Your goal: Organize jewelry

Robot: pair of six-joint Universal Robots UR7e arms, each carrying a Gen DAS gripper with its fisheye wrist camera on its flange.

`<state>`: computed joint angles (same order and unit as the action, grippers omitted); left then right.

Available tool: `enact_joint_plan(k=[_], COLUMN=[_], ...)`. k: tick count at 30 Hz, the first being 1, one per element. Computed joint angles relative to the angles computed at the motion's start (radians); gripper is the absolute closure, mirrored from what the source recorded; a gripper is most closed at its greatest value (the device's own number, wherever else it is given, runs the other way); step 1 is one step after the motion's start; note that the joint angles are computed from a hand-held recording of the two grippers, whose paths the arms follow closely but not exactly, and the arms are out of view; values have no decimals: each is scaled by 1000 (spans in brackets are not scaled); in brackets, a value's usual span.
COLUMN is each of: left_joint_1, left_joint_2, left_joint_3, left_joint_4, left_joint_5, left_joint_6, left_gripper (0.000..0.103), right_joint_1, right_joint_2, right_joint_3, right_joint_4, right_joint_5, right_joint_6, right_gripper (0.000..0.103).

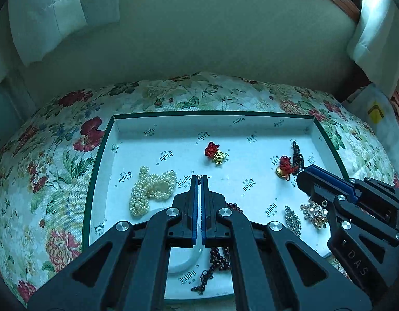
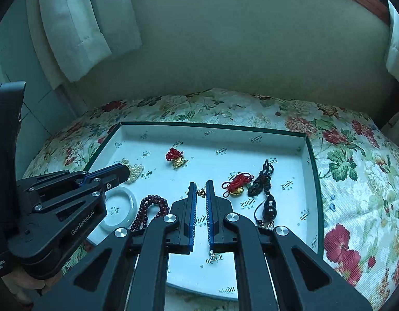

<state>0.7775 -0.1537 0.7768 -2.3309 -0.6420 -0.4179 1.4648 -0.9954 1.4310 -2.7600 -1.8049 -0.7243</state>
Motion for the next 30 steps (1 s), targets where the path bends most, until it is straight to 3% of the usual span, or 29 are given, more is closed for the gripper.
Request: enact_joint_plan(k=[14, 16, 19, 20, 21, 23, 30], left_joint_1=[48, 48, 45, 45, 43, 42, 35], left_joint_2=[120, 124, 124, 120, 118, 116, 96], left_joint_3=[-239, -241, -239, -232, -225, -220, -182], left_joint_4=[233, 234, 238, 229, 216, 216, 196], left_joint_5=[-14, -3, 4, 4, 11, 20, 28], left_joint_6=[-48, -42, -47, -49, -45, -46, -52], left_gripper=[101, 98, 73, 64, 64, 64, 61], right_joint_1=[-4, -4, -4, -5, -4, -4, -1], right_joint_2=[116, 119, 121, 121, 120, 116, 101], right_joint_3=[-132, -135, -137, -137, -134, -125, -108], right_joint_4=[77, 73, 67, 65, 59, 35, 15], right_joint_5=[-62, -63, -67, -67, -68, -71, -69], right_joint_6=[38, 47, 57, 57, 55, 53, 47], right_gripper=[96, 96, 92, 86, 75, 70, 65])
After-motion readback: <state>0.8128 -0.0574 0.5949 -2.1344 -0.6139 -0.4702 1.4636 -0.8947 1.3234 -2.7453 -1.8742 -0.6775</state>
